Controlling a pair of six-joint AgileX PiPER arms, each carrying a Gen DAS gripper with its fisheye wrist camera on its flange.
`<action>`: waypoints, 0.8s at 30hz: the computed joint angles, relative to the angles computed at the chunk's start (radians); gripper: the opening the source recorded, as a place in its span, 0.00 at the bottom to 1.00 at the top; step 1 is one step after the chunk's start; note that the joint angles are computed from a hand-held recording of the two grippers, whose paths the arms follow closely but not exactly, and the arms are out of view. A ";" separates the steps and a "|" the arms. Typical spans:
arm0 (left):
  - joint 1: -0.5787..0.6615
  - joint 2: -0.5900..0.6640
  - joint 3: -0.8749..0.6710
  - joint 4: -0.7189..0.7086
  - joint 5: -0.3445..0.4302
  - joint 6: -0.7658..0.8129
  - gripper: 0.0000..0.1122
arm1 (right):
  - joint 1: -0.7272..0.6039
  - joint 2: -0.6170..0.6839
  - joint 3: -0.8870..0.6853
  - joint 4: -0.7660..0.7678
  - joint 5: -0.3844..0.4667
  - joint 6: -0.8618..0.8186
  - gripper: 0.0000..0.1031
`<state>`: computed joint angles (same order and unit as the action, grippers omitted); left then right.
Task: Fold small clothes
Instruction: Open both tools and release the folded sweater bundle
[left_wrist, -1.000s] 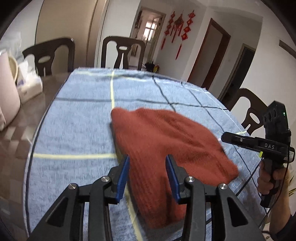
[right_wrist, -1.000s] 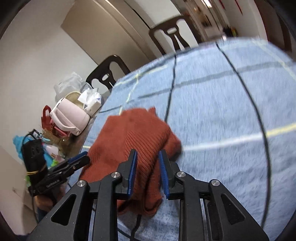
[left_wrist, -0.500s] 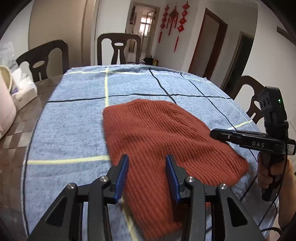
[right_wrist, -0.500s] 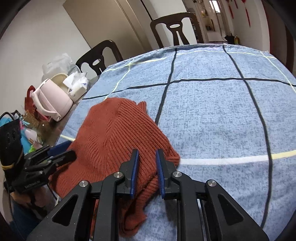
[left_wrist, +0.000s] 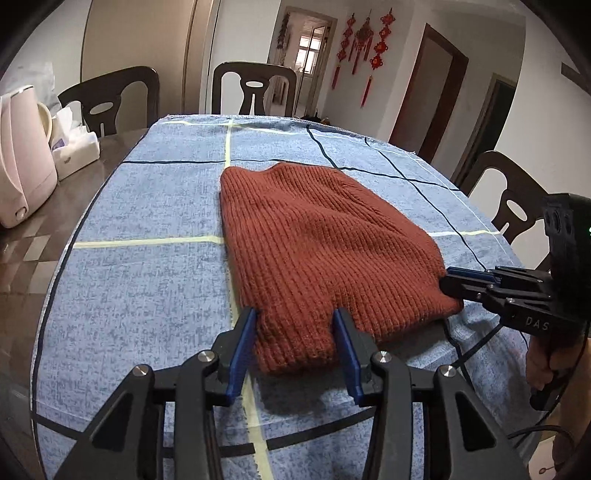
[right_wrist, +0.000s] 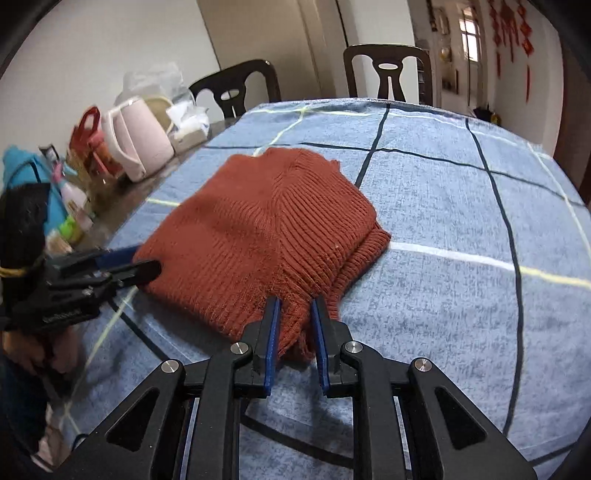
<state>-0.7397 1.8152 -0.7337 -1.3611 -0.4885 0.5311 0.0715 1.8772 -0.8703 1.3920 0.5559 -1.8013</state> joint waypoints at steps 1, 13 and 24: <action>0.003 0.000 0.000 0.002 0.003 -0.001 0.41 | 0.001 0.001 0.004 0.012 -0.003 -0.014 0.17; -0.126 -0.055 0.000 -0.234 -0.153 0.149 0.40 | -0.016 -0.103 0.093 0.074 0.001 -0.108 0.17; -0.097 0.010 -0.042 -0.301 -0.103 0.208 0.40 | -0.014 -0.050 0.076 0.053 -0.029 -0.083 0.20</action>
<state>-0.8362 1.8252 -0.7762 -1.6623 -0.5913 0.7391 0.0575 1.8269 -0.7940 1.4453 0.5267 -1.8842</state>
